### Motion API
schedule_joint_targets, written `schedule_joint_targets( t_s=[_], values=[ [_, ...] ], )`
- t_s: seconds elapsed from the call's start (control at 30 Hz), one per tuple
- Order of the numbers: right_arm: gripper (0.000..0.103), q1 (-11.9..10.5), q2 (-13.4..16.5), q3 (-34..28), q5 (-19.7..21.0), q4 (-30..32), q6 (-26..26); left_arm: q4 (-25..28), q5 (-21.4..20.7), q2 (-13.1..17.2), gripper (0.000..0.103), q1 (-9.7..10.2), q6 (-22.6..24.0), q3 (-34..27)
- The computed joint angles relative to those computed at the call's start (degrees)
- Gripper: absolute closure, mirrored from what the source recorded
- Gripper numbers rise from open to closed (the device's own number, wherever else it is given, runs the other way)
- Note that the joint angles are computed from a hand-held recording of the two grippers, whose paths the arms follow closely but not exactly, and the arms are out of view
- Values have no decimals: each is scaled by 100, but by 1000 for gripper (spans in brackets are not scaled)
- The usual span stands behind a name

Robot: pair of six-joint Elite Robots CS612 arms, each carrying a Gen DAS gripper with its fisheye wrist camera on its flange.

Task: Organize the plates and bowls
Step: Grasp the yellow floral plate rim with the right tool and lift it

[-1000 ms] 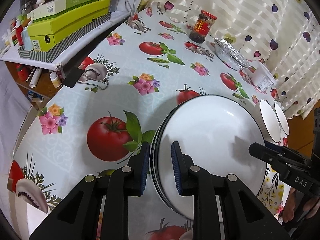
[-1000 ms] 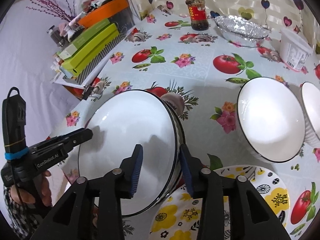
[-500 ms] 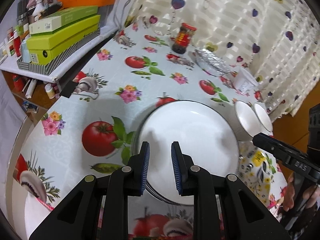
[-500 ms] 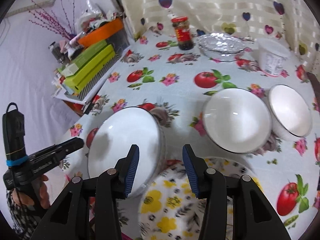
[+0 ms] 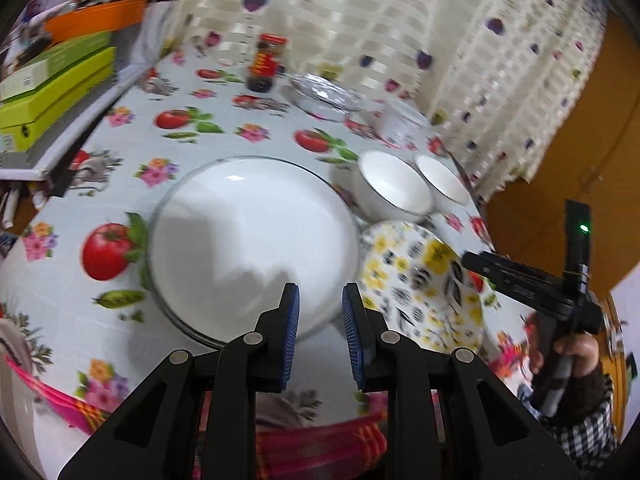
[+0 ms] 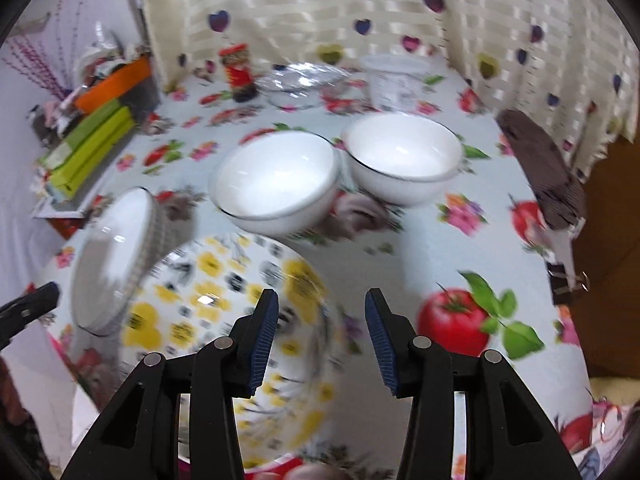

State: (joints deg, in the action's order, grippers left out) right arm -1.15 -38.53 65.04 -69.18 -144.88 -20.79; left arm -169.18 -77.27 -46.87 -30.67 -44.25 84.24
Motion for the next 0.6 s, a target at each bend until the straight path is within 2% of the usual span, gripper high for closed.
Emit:
schedule_joint_targets(
  t_s=[0.17, 0.23, 0.3, 0.4, 0.5, 0.6],
  values=[
    [59, -77, 19, 61, 216, 234, 6, 218, -353, 160, 80, -68, 176, -217],
    [65, -87, 26, 74, 289, 294, 60, 314, -478, 219, 80, -86, 216, -296],
    [78, -111, 52, 46, 348, 408, 151, 364, -581, 274, 80, -98, 212, -356],
    [88, -151, 75, 21, 518, 566, 195, 479, -645, 337, 80, -113, 235, -443],
    [93, -179, 81, 20, 745, 626, 216, 554, -678, 377, 79, -118, 264, -514],
    [93, -197, 80, 46, 825, 563, 275, 637, -720, 411, 79, -116, 204, -561]
  ],
)
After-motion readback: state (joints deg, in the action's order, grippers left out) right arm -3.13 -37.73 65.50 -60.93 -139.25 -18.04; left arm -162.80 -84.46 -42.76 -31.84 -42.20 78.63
